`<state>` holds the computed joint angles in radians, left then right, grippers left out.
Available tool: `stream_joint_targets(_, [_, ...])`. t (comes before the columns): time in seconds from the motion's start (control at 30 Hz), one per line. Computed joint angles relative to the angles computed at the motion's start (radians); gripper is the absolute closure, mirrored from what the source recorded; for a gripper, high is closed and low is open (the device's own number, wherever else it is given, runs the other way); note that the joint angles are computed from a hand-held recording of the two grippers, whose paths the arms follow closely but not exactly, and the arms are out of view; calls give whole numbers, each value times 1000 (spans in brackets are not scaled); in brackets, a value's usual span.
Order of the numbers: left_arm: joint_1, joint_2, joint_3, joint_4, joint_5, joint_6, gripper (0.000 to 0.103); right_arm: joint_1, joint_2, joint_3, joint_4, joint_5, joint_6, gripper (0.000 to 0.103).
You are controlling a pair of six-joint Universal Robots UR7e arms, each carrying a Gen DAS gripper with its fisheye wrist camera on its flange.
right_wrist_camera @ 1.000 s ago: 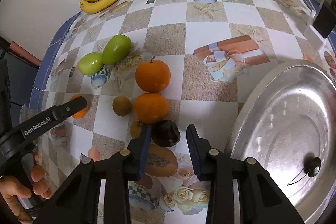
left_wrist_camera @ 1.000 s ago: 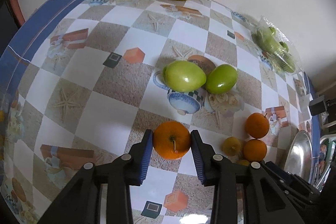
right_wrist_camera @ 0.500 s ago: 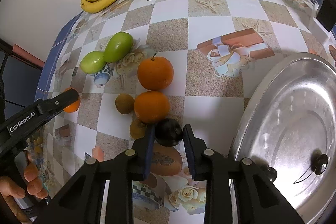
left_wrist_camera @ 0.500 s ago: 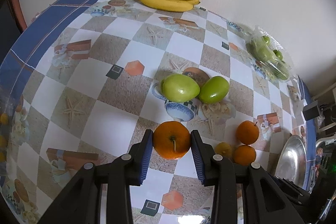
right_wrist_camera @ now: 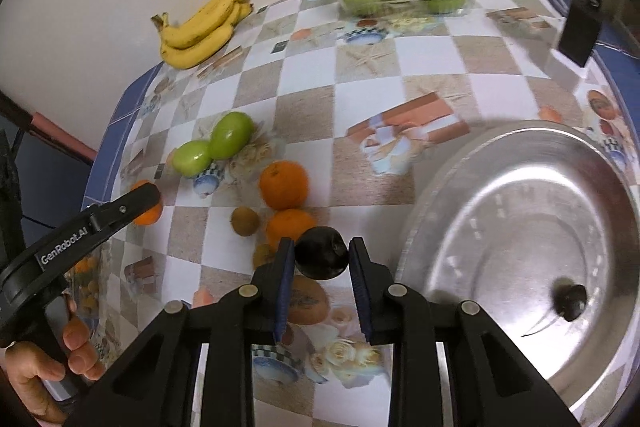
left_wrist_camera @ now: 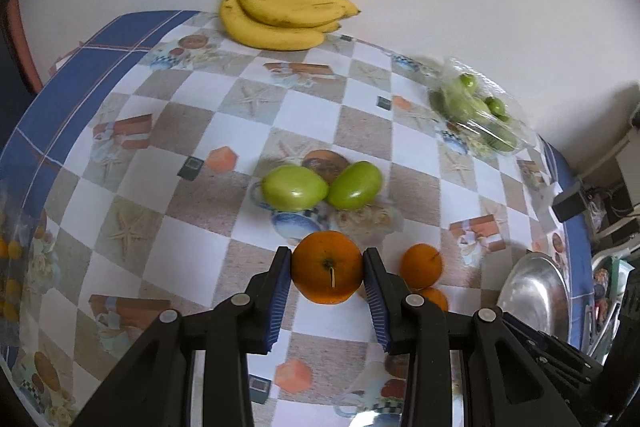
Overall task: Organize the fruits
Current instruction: 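Carry the plum and orange over the steel bowl with both tools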
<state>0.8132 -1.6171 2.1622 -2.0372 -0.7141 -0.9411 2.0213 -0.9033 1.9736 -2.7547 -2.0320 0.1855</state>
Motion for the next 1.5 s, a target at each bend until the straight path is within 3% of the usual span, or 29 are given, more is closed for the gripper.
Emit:
stream_joint_targets(0.33, [-48,84,-13,-51,-30,52,64,-41,-111,72,-37,-59,67,74])
stream_joint_targets(0.83, [-131,299,-36,-214,-157,227,64,-128,-244,165,-37,-160,192,74])
stream_joint_targets(1.13, [-161,399,-39,-275,-185,318,64,-158,-290,197,-57,-162,214,74])
stream_joint_targets(1.5, [-148,438,-33,-345,-183,373,64,-160,-254,183,-68,-155,181,74])
